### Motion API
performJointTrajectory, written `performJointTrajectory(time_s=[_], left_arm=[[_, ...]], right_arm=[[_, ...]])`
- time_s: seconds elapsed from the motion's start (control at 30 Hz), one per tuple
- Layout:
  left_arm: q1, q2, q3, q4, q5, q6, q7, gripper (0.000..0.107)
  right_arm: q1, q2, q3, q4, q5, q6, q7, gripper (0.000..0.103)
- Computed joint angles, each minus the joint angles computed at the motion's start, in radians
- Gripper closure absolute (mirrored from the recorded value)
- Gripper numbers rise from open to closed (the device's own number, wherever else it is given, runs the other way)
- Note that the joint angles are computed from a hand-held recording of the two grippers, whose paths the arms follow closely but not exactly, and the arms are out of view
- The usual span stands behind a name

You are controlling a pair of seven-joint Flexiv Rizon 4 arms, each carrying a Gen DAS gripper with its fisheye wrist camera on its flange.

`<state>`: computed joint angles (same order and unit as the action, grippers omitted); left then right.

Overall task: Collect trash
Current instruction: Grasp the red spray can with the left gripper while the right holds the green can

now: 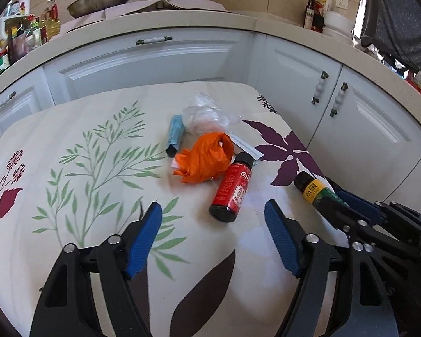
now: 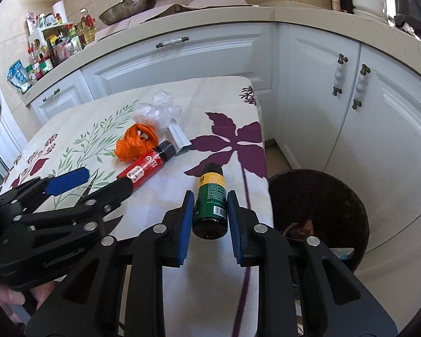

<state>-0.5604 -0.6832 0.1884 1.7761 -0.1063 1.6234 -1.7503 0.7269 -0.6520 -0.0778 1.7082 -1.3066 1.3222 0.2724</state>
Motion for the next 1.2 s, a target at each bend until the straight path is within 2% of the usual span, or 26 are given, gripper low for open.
performJointTrajectory(time_s=[0.23, 0.33, 0.4, 0.53, 0.83, 1.0, 1.1, 1.17, 1.2], left_arm=[[0.035, -0.020, -0.041, -0.048, 0.009, -0.073, 0.012, 0.051], [0.033, -0.023, -0.039, -0.060, 0.030, -0.087, 0.012, 0.062], [0.041, -0.024, -0.051, -0.069, 0.039, -0.102, 0.017, 0.077], [0.051, -0.022, -0.063, -0.071, 0.055, -0.098, 0.015, 0.079], [-0.013, 0.002, 0.011, -0.027, 0.081, -0.035, -0.029, 0.081], [-0.017, 0.021, 0.012, 0.009, 0.073, -0.006, -0.025, 0.081], [0.006, 0.033, -0.019, 0.026, 0.065, -0.020, -0.001, 0.081], [0.064, 0.040, -0.090, 0.043, 0.051, -0.037, 0.028, 0.081], [0.072, 0.040, -0.100, 0.048, 0.043, -0.039, 0.028, 0.081]], right_arm=[[-0.016, 0.004, -0.007, 0.007, -0.060, 0.041, 0.058, 0.080], [-0.026, 0.006, -0.003, 0.011, -0.075, 0.047, 0.075, 0.080], [-0.032, 0.007, 0.003, 0.013, -0.079, 0.046, 0.077, 0.080], [-0.038, 0.009, 0.009, 0.014, -0.087, 0.040, 0.082, 0.080], [-0.051, 0.019, 0.024, 0.021, -0.138, 0.020, 0.123, 0.080], [-0.062, 0.020, 0.042, 0.020, -0.165, 0.014, 0.136, 0.080], [-0.065, 0.018, 0.051, 0.020, -0.164, 0.011, 0.129, 0.080], [-0.063, 0.016, 0.057, 0.020, -0.151, 0.007, 0.117, 0.080], [-0.064, 0.014, 0.058, 0.020, -0.145, 0.009, 0.111, 0.080]])
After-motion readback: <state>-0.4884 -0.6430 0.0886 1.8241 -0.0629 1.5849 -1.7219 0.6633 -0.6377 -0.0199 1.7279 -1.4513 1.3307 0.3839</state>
